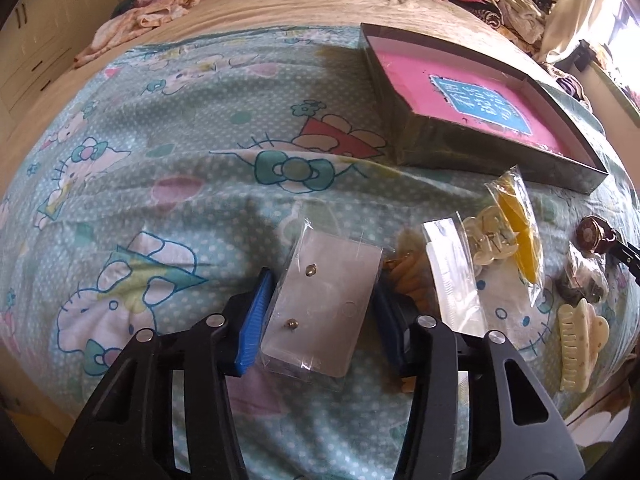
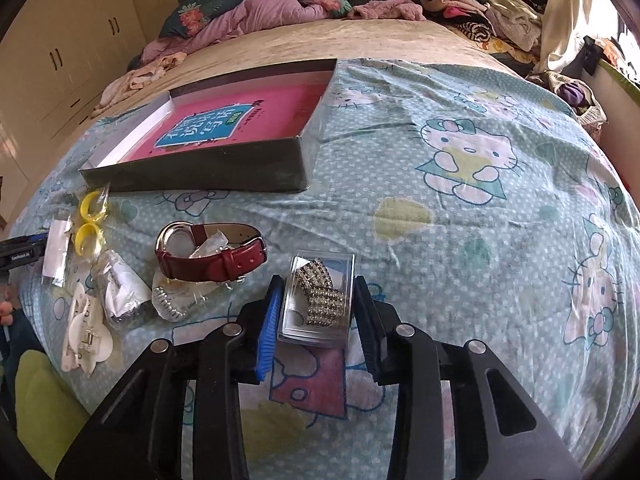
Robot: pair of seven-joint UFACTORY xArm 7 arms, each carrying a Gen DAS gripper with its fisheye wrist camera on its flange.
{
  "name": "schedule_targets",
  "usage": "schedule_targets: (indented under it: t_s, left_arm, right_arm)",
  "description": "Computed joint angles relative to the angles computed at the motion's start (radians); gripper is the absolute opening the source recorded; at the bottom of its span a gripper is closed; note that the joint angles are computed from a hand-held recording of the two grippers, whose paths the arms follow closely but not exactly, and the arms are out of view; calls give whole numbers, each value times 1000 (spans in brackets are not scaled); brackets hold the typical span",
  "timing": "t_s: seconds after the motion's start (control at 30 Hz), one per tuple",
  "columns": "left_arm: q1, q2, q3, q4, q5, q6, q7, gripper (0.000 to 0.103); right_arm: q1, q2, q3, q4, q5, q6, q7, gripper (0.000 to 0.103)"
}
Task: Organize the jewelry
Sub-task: 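Close left tool on the earring card bag while right tool grasps the rhinestone clip case, then carry both items into the pink box and open both tools to release them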
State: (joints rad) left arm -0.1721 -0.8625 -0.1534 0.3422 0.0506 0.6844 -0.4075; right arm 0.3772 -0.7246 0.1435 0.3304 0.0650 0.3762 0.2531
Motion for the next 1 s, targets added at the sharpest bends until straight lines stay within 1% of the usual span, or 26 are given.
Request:
schedule_targets:
  t_s: [0.1, 0.2, 0.37, 0.53, 0.63, 0.83, 1.0]
  left_arm:
    - [-4, -33, 11, -6, -9, -12, 0, 38]
    - [-2, -49, 10, 6, -12, -18, 1, 38]
    - [13, -37, -5, 67, -3, -44, -3, 38]
    - [9, 36, -2, 142, -5, -79, 11, 38]
    - [15, 90, -12, 183, 2, -100, 13, 38]
    - [22, 184, -33, 247, 18, -147, -7, 38]
    - [27, 255, -38, 296, 32, -177, -25, 38]
  right_arm:
    - [22, -23, -20, -5, 14, -3, -15, 33]
    - [16, -44, -16, 1, 14, 7, -16, 33]
    - [25, -66, -29, 25, 24, 4, -35, 33]
    - [26, -49, -25, 66, 23, -23, -59, 33]
    - [33, -19, -28, 98, 28, -47, -73, 33]
    - [48, 57, -32, 161, 40, -104, -97, 33]
    - [61, 125, -44, 214, 52, -146, -125, 33]
